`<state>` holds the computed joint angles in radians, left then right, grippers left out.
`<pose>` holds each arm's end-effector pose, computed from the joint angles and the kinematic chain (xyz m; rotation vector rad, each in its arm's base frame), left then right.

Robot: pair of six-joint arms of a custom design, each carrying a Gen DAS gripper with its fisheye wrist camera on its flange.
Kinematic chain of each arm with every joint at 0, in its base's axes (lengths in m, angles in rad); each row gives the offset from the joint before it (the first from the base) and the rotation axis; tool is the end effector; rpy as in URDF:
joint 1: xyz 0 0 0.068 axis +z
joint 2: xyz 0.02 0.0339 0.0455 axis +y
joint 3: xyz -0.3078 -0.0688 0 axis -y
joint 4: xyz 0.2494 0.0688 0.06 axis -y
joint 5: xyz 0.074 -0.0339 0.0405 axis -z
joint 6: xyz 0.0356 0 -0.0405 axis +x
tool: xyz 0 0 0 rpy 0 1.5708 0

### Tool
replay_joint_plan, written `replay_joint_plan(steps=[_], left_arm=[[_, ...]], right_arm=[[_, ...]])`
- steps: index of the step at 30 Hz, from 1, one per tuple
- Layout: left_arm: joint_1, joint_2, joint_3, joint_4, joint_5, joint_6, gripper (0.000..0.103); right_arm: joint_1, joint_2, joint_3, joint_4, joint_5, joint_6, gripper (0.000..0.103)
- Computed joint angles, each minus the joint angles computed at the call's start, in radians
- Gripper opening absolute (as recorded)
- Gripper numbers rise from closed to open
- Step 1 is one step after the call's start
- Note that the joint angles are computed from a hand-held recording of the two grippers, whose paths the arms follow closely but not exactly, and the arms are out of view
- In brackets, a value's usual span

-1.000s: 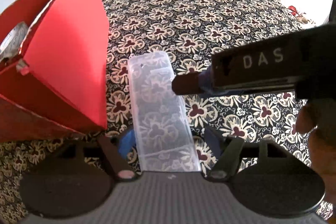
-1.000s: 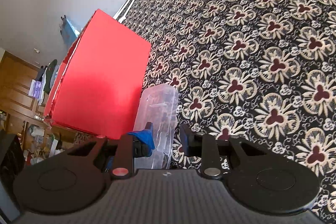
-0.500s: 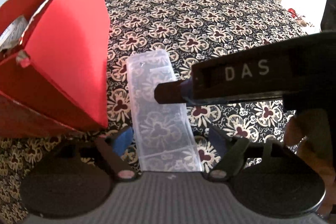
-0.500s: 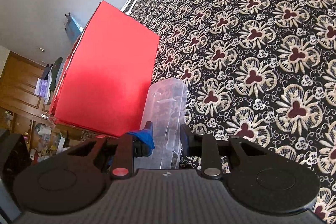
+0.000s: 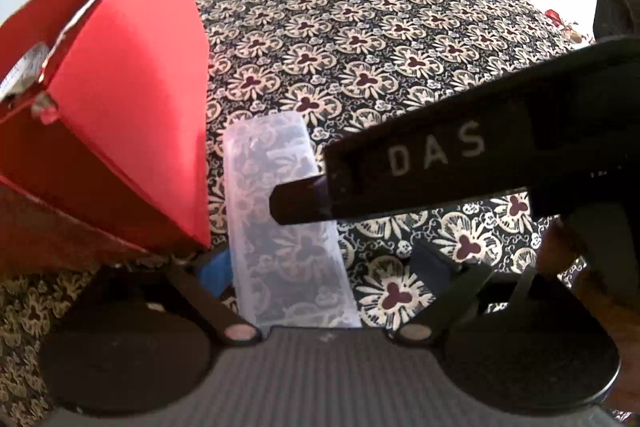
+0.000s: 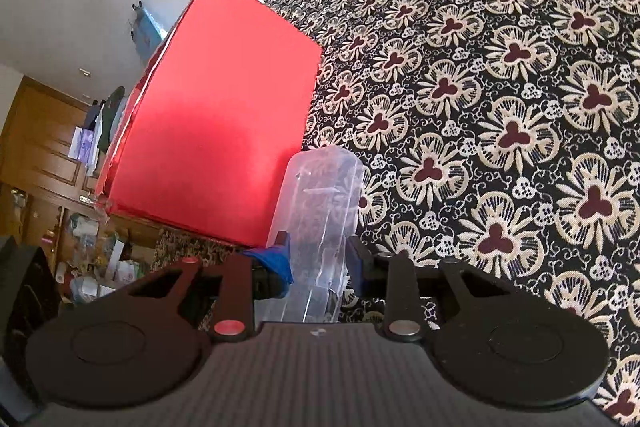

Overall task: Organize rigid objects
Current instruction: 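Lift the clear case off the bed with the right gripper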

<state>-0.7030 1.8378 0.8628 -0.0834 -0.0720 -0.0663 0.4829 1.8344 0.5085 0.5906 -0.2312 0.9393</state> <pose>0.2645 -0.2208 0.1422 0.8012 2.5105 -0.1710 0.2614 0.1463 0.1104 0.4382 2.4538 0.9402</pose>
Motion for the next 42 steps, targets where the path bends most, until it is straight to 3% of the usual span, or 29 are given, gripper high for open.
replay_joint_plan(steps=[6, 10, 13, 15, 17, 24, 33, 42], left_arm=[[0.02, -0.026, -0.058, 0.056, 0.017, -0.005, 0.091], [0.019, -0.049, -0.1, 0.095, 0.021, -0.003, 0.087], [0.03, -0.058, -0.105, 0.098, 0.02, -0.02, 0.074], [0.048, -0.068, -0.11, 0.1, 0.029, -0.024, 0.059], [0.061, -0.073, -0.112, 0.102, 0.036, -0.022, 0.053], [0.054, -0.07, -0.11, 0.102, 0.016, -0.041, 0.053], [0.061, -0.088, -0.086, 0.04, 0.057, -0.051, 0.053], [0.042, -0.14, -0.094, 0.005, 0.085, -0.038, 0.053]], right_arm=[[-0.026, 0.041, -0.022, 0.081, -0.064, 0.005, 0.015], [0.006, 0.039, -0.017, 0.082, -0.016, -0.017, 0.016], [-0.003, 0.051, -0.022, 0.109, -0.028, -0.001, 0.015], [-0.001, 0.054, -0.025, 0.12, -0.025, 0.004, 0.015], [0.01, 0.053, -0.029, 0.125, -0.008, 0.003, 0.015], [0.04, 0.051, -0.061, 0.165, 0.035, 0.029, 0.016], [0.008, 0.033, -0.157, 0.264, -0.005, 0.126, 0.022], [0.015, -0.127, -0.214, 0.164, 0.017, 0.118, 0.021]])
